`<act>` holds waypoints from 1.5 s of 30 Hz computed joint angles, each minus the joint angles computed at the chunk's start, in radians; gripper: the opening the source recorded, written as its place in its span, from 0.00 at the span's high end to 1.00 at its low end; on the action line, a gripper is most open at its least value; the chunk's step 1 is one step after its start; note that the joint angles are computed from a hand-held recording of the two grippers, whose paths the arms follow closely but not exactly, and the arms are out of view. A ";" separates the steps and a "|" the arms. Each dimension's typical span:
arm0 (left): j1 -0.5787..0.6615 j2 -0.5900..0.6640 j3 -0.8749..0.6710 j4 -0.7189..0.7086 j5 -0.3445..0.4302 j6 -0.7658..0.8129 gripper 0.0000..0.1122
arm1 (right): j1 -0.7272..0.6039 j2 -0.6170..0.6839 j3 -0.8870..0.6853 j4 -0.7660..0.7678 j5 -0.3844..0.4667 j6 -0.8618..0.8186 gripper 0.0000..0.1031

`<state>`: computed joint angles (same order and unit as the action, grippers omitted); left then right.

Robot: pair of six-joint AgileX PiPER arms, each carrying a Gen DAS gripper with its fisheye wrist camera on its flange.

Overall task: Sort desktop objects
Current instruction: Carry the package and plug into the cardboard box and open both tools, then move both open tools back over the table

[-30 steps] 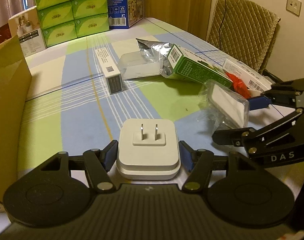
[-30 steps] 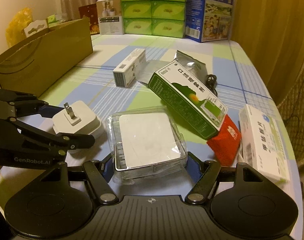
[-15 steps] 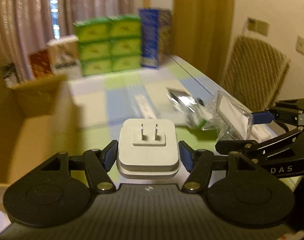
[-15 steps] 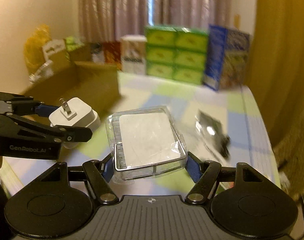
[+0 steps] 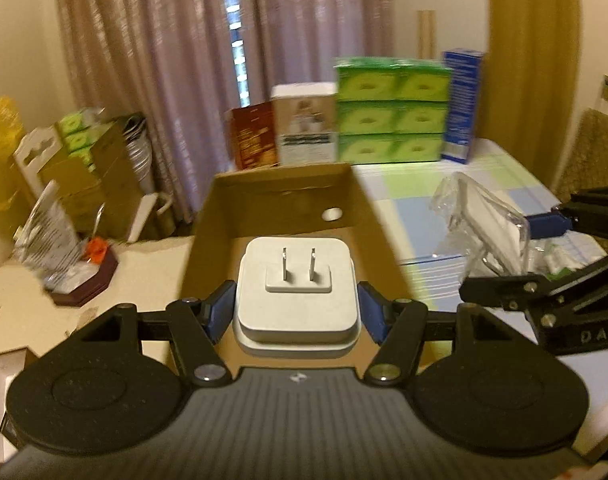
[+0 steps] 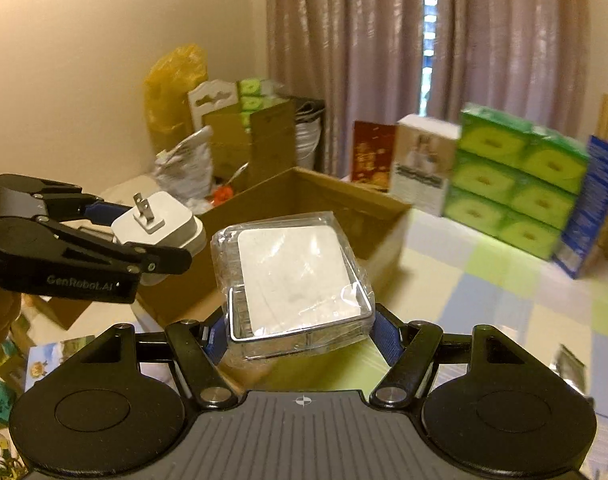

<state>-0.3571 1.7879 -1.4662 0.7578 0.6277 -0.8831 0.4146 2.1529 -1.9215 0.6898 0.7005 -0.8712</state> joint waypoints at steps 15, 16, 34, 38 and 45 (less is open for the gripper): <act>0.177 0.076 0.032 -0.182 -0.182 0.156 0.36 | 0.072 0.242 -0.301 -0.137 0.085 0.154 0.34; 0.178 0.074 0.041 -0.164 -0.190 0.135 0.36 | 0.072 0.248 -0.306 -0.140 0.085 0.157 0.34; 0.143 -0.062 0.195 0.071 -0.184 -0.149 0.33 | 0.026 0.069 -0.002 0.098 -0.079 -0.083 0.15; 0.099 -0.096 0.212 0.085 -0.159 -0.184 0.32 | -0.015 -0.037 0.148 0.167 -0.115 -0.150 0.12; -0.032 -0.131 0.202 0.149 -0.084 -0.276 0.29 | -0.123 -0.215 0.413 0.319 -0.160 -0.296 0.09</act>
